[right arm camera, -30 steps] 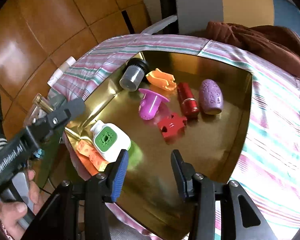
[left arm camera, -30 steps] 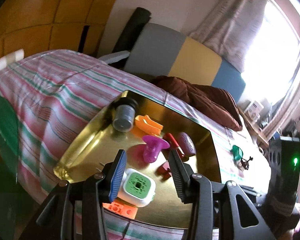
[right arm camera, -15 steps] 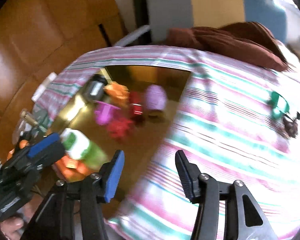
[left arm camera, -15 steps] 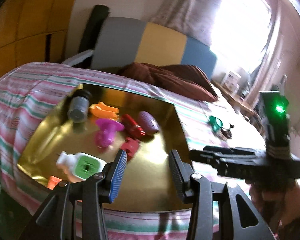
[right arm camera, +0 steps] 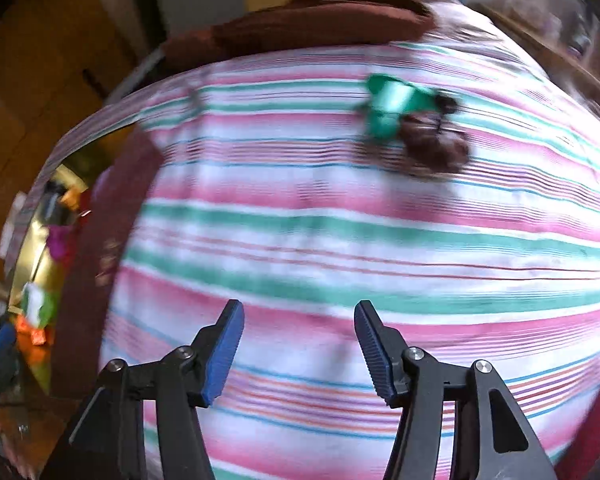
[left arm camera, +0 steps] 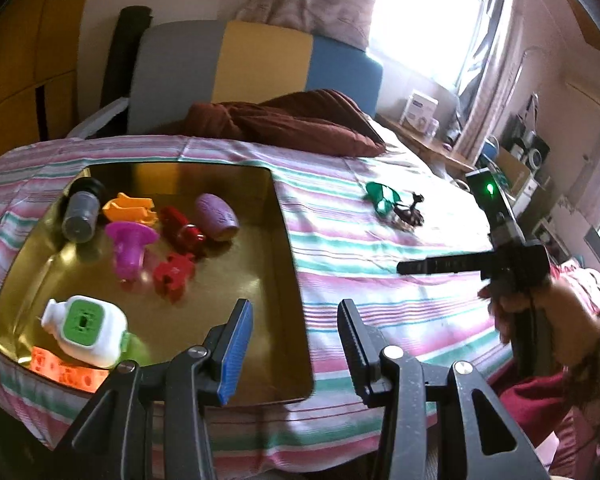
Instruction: Organize rigid objects
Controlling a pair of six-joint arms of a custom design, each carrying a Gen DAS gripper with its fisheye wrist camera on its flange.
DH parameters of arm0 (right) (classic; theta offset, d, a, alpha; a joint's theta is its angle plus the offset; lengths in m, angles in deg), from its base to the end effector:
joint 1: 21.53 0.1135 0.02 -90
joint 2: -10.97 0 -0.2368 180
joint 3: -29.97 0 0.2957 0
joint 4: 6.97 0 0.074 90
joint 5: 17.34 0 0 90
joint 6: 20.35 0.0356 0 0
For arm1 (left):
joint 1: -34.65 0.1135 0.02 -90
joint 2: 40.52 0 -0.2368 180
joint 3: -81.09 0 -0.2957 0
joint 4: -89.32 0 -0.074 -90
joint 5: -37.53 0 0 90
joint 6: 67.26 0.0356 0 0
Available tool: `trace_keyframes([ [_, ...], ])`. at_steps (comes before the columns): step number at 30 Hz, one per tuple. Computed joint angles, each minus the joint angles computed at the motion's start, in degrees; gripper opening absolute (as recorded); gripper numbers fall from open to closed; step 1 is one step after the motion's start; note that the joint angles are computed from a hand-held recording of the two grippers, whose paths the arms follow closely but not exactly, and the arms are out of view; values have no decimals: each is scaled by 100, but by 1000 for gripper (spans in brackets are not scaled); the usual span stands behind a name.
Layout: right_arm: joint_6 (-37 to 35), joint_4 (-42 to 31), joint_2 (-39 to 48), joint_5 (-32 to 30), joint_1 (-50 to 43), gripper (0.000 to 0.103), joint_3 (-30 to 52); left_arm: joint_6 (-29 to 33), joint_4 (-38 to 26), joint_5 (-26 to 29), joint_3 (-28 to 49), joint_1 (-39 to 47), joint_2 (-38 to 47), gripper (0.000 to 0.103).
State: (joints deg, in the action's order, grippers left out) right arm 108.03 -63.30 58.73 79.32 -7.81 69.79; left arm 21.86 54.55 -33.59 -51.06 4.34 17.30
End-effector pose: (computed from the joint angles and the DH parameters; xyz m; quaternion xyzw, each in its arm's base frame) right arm 0.1964 0.0437 0.1494 0.2205 0.9480 0.0467 0.2246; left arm 0.2200 -0.1420 0.1869 0.2923 0.8646 -0.2479 0.3249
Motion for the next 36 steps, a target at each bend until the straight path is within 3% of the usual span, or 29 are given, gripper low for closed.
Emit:
trace_keyframes([
  [8, -1321, -355, -530, -234, -1726, 66, -37, 64, -54, -203, 176, -587, 193, 44],
  [16, -2506, 655, -181, -328, -2847, 74, 32, 102, -145, -457, 388, -1099, 459, 44],
  [26, -2728, 2071, 1094, -684, -2930, 74, 154, 158, -217, -689, 660, -1530, 912, 44],
  [33, -2990, 2445, 1341, -709, -2815, 74, 142, 9, -97, -618, 886, -1741, 1360, 44],
  [36, -3035, 2526, 1546, -676, -2709, 69, 207, -61, -56, -621, 976, -1831, 1522, 44],
])
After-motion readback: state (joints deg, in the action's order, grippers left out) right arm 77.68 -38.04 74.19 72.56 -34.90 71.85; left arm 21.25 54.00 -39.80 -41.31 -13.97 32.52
